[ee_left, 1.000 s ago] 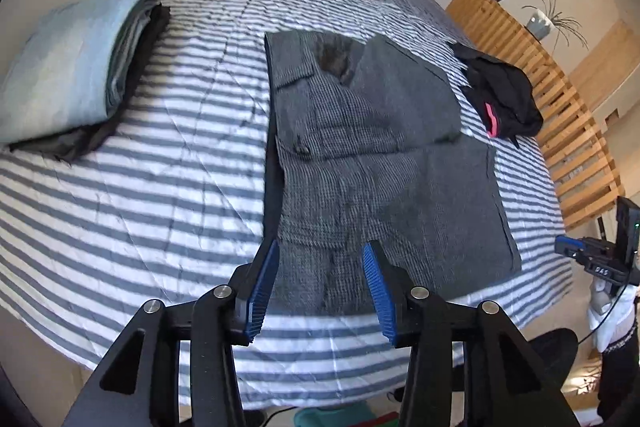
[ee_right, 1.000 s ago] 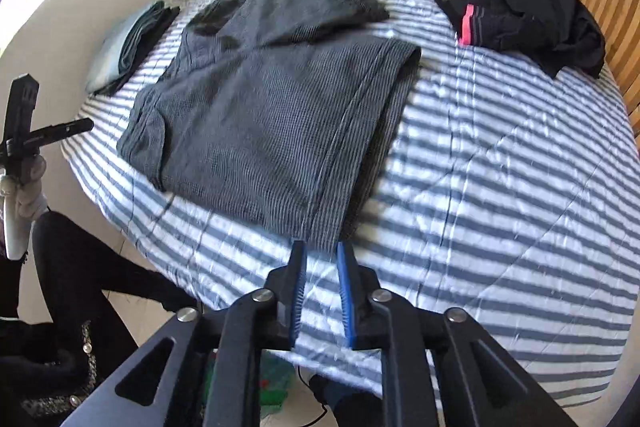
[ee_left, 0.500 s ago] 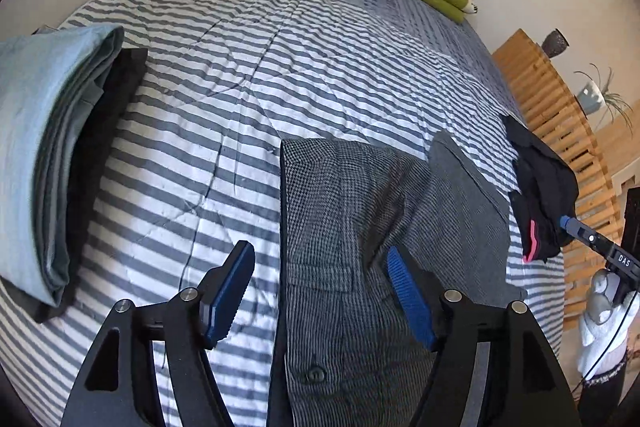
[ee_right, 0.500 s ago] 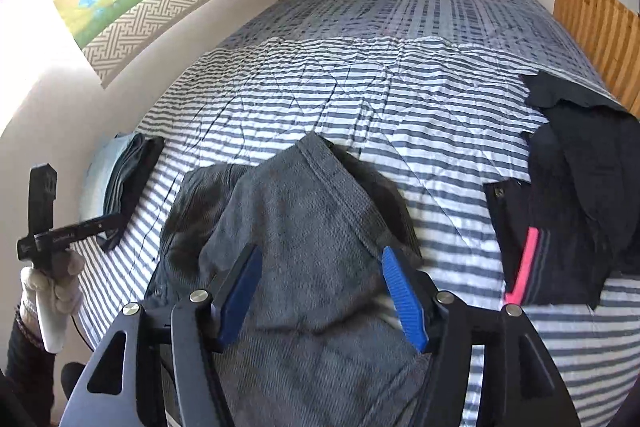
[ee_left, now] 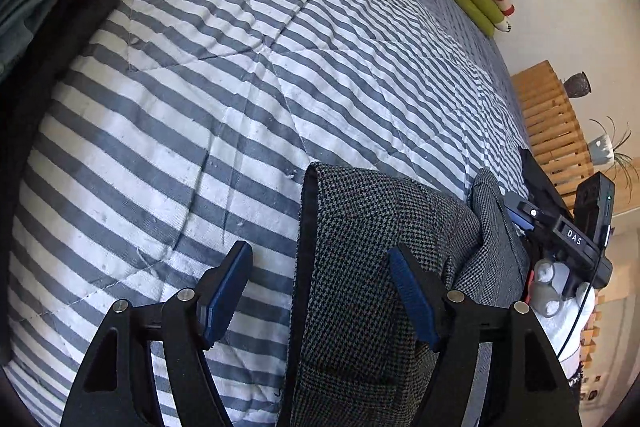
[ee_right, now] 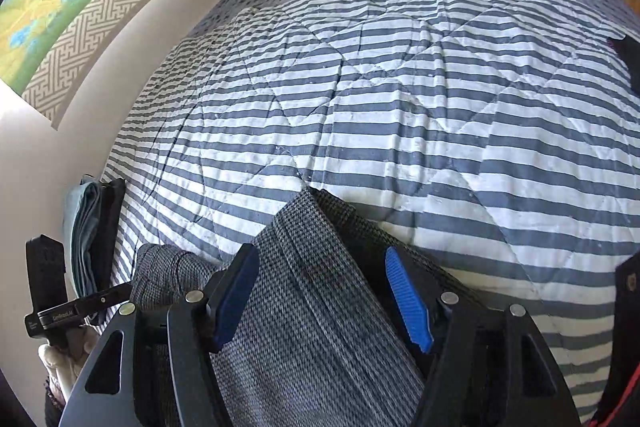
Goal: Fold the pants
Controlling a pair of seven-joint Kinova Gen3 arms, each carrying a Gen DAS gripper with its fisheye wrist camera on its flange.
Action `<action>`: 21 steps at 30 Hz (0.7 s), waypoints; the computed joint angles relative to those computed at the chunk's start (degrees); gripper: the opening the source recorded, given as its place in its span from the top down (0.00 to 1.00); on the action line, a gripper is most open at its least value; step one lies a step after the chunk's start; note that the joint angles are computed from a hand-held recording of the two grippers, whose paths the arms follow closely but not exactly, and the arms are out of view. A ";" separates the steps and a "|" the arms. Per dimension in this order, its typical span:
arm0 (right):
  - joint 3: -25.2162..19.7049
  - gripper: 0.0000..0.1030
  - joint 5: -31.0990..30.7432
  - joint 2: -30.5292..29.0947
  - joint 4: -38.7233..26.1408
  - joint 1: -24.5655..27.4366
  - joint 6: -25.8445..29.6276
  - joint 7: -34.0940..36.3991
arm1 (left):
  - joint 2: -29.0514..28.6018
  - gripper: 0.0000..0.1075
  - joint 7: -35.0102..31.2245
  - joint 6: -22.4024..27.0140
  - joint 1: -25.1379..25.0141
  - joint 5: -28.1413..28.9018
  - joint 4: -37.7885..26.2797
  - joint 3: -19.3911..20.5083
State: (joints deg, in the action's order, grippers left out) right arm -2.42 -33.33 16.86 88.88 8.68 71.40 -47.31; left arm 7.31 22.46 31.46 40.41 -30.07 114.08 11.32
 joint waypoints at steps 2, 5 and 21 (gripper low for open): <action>-0.53 0.40 -0.39 0.56 0.06 -0.59 -0.30 0.11 | 0.19 0.33 -0.30 -0.12 0.13 -0.85 -0.62 -0.15; -0.98 0.66 -0.39 -0.56 0.98 -1.09 -1.37 1.52 | 1.24 0.61 -4.24 1.50 -0.67 0.34 -3.07 0.50; 9.10 0.96 -12.01 -9.34 3.14 11.19 5.82 17.75 | 1.08 1.00 0.65 21.96 6.82 -9.94 -12.59 2.05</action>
